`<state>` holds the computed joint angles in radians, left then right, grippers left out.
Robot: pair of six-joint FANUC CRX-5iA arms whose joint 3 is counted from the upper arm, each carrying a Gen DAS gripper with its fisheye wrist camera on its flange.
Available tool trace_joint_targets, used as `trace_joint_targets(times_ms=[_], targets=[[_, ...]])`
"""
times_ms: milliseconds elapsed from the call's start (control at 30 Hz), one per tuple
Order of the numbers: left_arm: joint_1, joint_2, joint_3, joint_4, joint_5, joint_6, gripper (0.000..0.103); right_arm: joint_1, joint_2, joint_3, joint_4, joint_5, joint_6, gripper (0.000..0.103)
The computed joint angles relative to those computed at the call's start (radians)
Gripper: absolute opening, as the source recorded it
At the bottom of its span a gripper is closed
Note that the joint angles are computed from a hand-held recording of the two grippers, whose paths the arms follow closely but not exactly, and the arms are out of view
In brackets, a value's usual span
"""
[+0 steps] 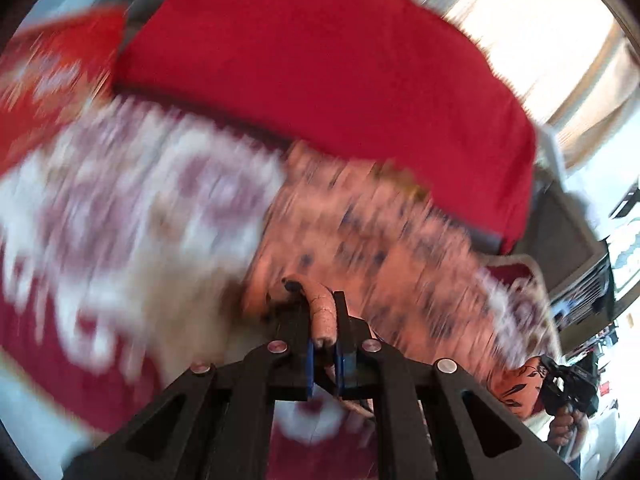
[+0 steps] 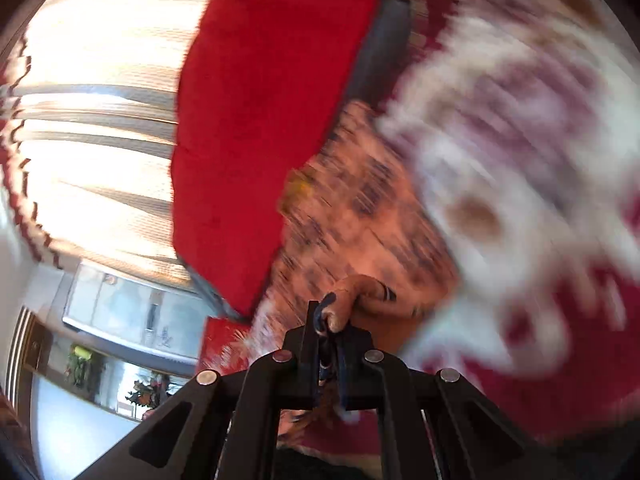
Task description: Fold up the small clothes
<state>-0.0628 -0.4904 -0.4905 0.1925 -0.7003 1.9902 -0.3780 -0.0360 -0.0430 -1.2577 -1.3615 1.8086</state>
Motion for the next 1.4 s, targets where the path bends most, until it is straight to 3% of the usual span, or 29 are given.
trace_joint_targets(times_ms=[33,133,200,233,267,300,367,433,467,567,633,700,767,833,900,933,967,1000,1033,1133,1300,1400], targets=[[0.028,0.058,0.036,0.051,0.060,-0.075,0.008,0.013,0.035,0.050,-0.020,0.023,0.000,0.006],[0.065,0.228,0.158,0.080,0.170,-0.148,0.008,0.084,0.175,0.246,-0.067,0.146,-0.020,0.007],[0.071,0.352,0.278,-0.013,0.170,-0.069,0.011,0.143,0.306,0.409,-0.062,0.190,-0.058,0.010],[0.066,0.420,0.345,-0.086,0.166,-0.025,0.018,0.187,0.365,0.486,0.004,0.229,-0.085,0.025],[0.065,0.502,0.409,-0.109,0.149,-0.035,0.041,0.242,0.419,0.553,0.122,0.274,-0.159,0.062],[0.069,0.583,0.483,-0.131,0.081,-0.019,0.059,0.283,0.456,0.595,0.229,0.287,-0.252,0.080],[0.066,0.645,0.551,-0.237,-0.006,0.123,0.059,0.326,0.475,0.591,0.339,0.316,-0.323,0.083],[0.084,0.583,0.452,-0.230,0.063,0.184,0.060,0.305,0.400,0.475,0.279,0.366,-0.264,0.083],[0.091,0.532,0.384,-0.221,0.109,0.189,0.068,0.293,0.349,0.408,0.255,0.370,-0.216,0.083],[0.103,0.405,0.209,-0.136,0.177,0.082,0.073,0.283,0.221,0.247,0.263,0.325,-0.127,0.083],[0.101,0.362,0.109,-0.008,0.214,-0.037,0.075,0.297,0.184,0.198,0.286,0.318,-0.127,0.083],[0.088,0.378,0.057,0.125,0.248,-0.137,0.079,0.325,0.202,0.218,0.342,0.338,-0.124,0.083],[0.077,0.423,0.060,0.191,0.262,-0.202,0.082,0.374,0.243,0.278,0.437,0.376,-0.141,0.083],[0.061,0.512,0.163,0.082,0.183,-0.082,0.084,0.429,0.303,0.343,0.585,0.391,-0.225,0.083],[0.042,0.543,0.215,-0.007,0.175,0.003,0.090,0.437,0.431,0.498,0.619,0.236,-0.247,0.080],[0.034,0.561,0.246,-0.020,0.148,-0.002,0.090,0.452,0.463,0.539,0.652,0.197,-0.267,0.076],[0.030,0.585,0.284,-0.028,0.104,-0.004,0.058,0.457,0.469,0.562,0.654,0.177,-0.261,0.047],[0.036,0.619,0.328,0.008,0.035,-0.058,0.017,0.448,0.498,0.621,0.610,0.104,-0.242,0.021],[0.038,0.639,0.360,0.023,-0.007,-0.074,0.017,0.451,0.504,0.647,0.608,0.083,-0.247,0.018],[0.017,0.660,0.471,-0.065,-0.093,-0.017,0.015,0.467,0.482,0.674,0.633,0.077,-0.272,0.016],[0.004,0.528,0.493,-0.067,-0.088,-0.010,0.015,0.446,0.351,0.640,0.589,0.083,-0.266,0.015],[-0.032,0.411,0.443,-0.096,-0.090,-0.003,0.015,0.396,0.223,0.539,0.544,0.076,-0.218,0.015]])
